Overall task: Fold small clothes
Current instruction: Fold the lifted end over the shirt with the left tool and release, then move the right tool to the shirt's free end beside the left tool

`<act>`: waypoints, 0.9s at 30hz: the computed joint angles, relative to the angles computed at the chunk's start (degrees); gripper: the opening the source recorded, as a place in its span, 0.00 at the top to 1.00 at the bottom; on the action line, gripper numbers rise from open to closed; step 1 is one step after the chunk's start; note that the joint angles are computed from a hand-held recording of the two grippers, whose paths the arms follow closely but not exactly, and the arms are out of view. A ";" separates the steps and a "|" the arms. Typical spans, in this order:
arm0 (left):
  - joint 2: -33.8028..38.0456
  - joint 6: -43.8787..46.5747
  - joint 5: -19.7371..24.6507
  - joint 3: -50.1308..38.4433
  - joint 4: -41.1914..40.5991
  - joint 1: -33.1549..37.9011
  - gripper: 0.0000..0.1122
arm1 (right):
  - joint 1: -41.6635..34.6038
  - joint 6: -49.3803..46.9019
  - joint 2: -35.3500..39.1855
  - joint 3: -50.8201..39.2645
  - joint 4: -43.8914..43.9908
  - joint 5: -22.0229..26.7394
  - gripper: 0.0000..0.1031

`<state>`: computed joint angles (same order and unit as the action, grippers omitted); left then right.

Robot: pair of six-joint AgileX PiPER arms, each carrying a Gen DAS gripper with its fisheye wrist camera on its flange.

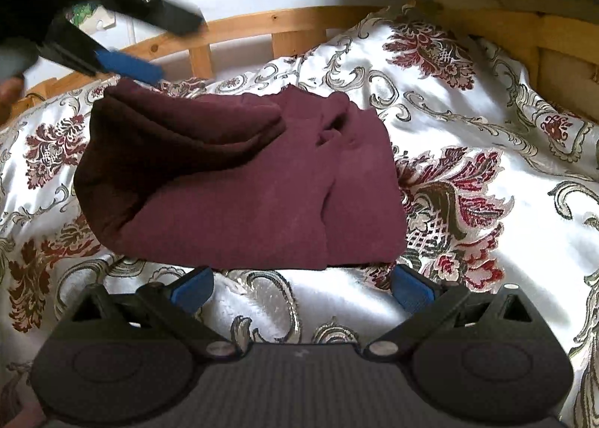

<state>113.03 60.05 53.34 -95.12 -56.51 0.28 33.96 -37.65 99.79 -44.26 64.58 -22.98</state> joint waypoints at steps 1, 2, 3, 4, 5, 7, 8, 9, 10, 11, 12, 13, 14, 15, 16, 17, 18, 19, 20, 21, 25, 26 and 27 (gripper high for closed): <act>-0.80 1.15 0.35 0.84 -0.75 0.85 0.12 | 0.10 -0.75 0.05 -0.13 0.63 -0.06 0.00; -1.75 2.35 0.35 1.98 -1.20 1.80 0.11 | 0.21 -1.33 0.06 -0.19 1.12 -0.15 0.00; -2.40 3.17 0.18 2.85 -1.23 2.61 0.11 | 0.29 -1.59 0.06 -0.20 1.39 -0.19 0.00; -3.28 3.98 -0.46 4.18 -1.01 3.59 0.09 | 0.23 -1.60 0.14 -0.26 1.42 -0.12 0.00; -3.94 4.75 -1.39 5.50 -0.97 4.36 0.09 | 0.18 -1.77 0.24 -0.34 1.66 -0.01 0.00; -5.12 6.91 -4.11 8.85 -1.52 5.84 0.09 | 0.15 -3.61 0.82 -0.97 3.73 0.34 0.01; -5.36 7.90 -5.55 10.43 -1.76 6.42 0.09 | 0.31 -5.18 1.18 -1.34 5.25 0.27 0.01; -5.42 8.12 -6.82 11.64 -1.49 6.84 0.09 | 0.78 -8.09 1.64 -1.94 7.93 -0.15 0.01; -5.17 7.12 -8.23 12.49 -0.20 7.05 0.09 | 1.32 -11.44 2.14 -2.68 10.89 -0.68 0.01; -4.92 6.23 -9.22 13.16 0.91 7.08 0.09 | 1.91 -14.69 2.63 -3.40 13.73 -1.36 0.00; -4.55 5.92 -9.89 13.78 1.61 7.35 0.09 | 2.38 -17.17 3.08 -4.01 15.85 -2.00 0.00; -4.23 5.95 -10.51 14.38 2.07 7.50 0.09 | 2.86 -19.18 3.51 -4.54 17.57 -2.66 0.00; -3.94 6.07 -11.34 14.95 2.67 7.48 0.09 | 3.22 -20.36 3.86 -4.91 18.60 -3.18 0.00; -3.76 5.55 -12.76 15.45 3.95 7.01 0.09 | 3.54 -21.17 4.09 -5.16 19.37 -3.65 0.00; -3.38 3.61 -14.82 15.46 6.88 6.15 0.09 | 3.68 -21.37 4.26 -5.25 19.51 -3.89 0.00; -2.93 1.77 -16.49 15.32 9.73 5.28 0.09 | 3.91 -21.53 4.41 -5.34 19.74 -4.22 0.00; -2.68 0.89 -17.40 15.37 11.67 4.90 0.09 | 3.96 -21.60 4.52 -5.40 19.75 -4.36 0.00; -2.22 1.06 -17.74 15.22 12.31 4.88 0.09 | 4.13 -21.50 4.49 -5.37 19.80 -4.61 0.01; -1.95 2.25 -17.71 15.33 11.47 5.16 0.09 | 4.15 -20.70 4.18 -5.07 19.24 -4.72 0.01; -1.77 3.54 -17.69 15.52 10.26 5.48 0.09 | 4.08 -17.94 3.56 -4.24 16.91 -4.88 0.00; -1.67 8.70 -18.68 16.97 5.47 5.93 0.09 | 3.73 -4.31 -0.43 -0.66 5.59 -8.12 0.00; -1.87 10.93 -19.30 17.74 3.65 5.90 0.09 | 3.44 -3.79 -1.16 -0.97 4.76 -8.85 0.00; -2.06 13.28 -19.86 18.45 1.81 5.92 0.09 | 2.68 -3.14 -1.63 -1.61 3.43 -8.43 0.00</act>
<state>110.97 73.33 33.48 -76.67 -54.70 6.20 36.65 -40.79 98.16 -45.86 68.01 -31.41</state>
